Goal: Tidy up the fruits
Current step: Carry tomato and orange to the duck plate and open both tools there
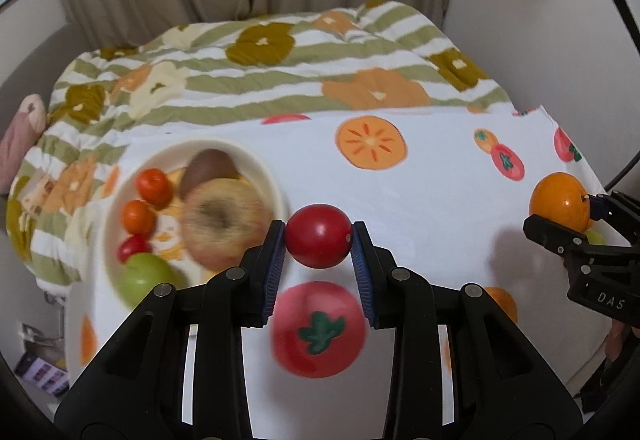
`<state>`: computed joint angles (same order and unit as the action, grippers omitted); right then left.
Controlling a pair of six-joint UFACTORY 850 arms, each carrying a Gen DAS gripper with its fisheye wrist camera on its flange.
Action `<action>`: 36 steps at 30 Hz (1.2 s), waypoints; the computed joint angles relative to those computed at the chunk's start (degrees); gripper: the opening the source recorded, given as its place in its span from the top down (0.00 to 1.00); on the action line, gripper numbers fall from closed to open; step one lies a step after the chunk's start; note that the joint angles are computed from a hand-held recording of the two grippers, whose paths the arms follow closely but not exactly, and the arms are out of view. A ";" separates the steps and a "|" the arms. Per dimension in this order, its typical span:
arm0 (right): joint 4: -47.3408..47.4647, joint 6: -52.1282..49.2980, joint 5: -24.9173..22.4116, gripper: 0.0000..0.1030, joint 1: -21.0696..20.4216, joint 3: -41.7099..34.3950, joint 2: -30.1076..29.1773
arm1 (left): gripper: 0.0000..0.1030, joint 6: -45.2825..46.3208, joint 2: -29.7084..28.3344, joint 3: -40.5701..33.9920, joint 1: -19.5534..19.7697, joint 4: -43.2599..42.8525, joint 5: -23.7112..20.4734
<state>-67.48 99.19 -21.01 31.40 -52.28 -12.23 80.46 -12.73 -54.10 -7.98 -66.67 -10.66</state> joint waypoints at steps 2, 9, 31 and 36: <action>0.31 -0.86 0.24 0.43 0.92 -1.64 -0.62 | 0.64 1.08 0.76 0.02 1.46 -0.81 -0.49; 4.00 -8.19 1.55 0.43 4.00 -10.17 -5.38 | 0.64 4.25 1.41 -1.31 7.29 -2.43 -2.29; 27.80 -34.66 -0.71 0.44 8.24 -45.32 -31.27 | 0.64 8.63 -11.92 -15.57 21.41 5.45 -12.02; 30.17 -37.70 -3.40 0.44 8.51 -51.40 -35.83 | 0.64 8.22 -15.45 -19.40 22.48 7.65 -14.11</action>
